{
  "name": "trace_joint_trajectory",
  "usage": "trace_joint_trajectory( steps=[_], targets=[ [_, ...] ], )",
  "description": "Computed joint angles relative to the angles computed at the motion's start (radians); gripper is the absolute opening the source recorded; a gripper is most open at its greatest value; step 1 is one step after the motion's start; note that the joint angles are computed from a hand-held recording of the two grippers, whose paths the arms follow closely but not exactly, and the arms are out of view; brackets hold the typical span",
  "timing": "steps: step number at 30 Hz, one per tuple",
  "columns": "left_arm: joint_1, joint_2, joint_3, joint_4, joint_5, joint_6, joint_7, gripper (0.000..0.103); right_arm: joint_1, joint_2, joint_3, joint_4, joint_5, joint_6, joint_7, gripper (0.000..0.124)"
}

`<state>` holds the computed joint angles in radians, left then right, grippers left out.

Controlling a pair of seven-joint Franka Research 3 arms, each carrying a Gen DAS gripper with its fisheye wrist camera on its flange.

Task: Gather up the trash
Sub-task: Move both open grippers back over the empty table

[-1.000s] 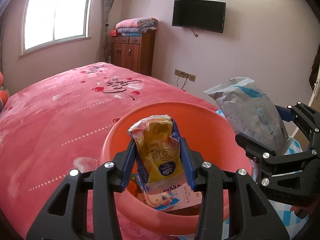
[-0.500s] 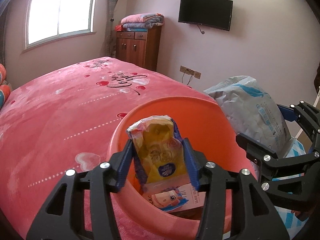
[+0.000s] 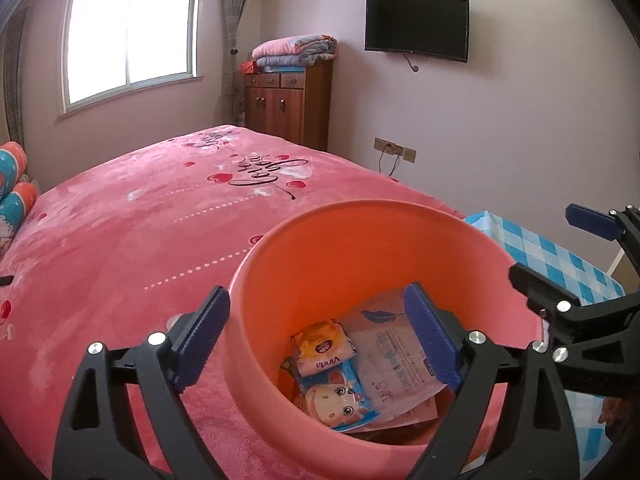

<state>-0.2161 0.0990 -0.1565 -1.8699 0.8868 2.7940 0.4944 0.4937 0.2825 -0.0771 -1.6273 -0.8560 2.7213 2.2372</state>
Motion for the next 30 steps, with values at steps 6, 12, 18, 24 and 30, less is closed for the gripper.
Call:
trace_joint_trajectory(
  steps=[6, 12, 18, 24, 30],
  targets=[
    [-0.003, 0.002, -0.002, 0.007, -0.002, -0.004, 0.002, 0.090, -0.011, -0.042, -0.006, -0.047, -0.031, 0.007, 0.073, 0.092],
    [-0.012, -0.005, -0.007, 0.006, 0.022, -0.009, -0.013, 0.090, -0.044, -0.086, 0.014, -0.098, -0.048, 0.011, 0.127, 0.092],
    [-0.021, -0.011, -0.014, 0.010, 0.034, -0.010, -0.016, 0.090, -0.076, -0.131, 0.036, -0.156, -0.082, 0.010, 0.195, 0.092],
    [-0.029, -0.023, -0.023, 0.003, 0.041, -0.006, -0.019, 0.090, -0.117, -0.182, 0.064, -0.221, -0.092, 0.016, 0.241, 0.092],
    [-0.036, -0.037, -0.036, -0.008, 0.037, 0.005, -0.009, 0.091, -0.161, -0.244, 0.093, -0.293, -0.119, 0.019, 0.299, 0.092]
  ],
)
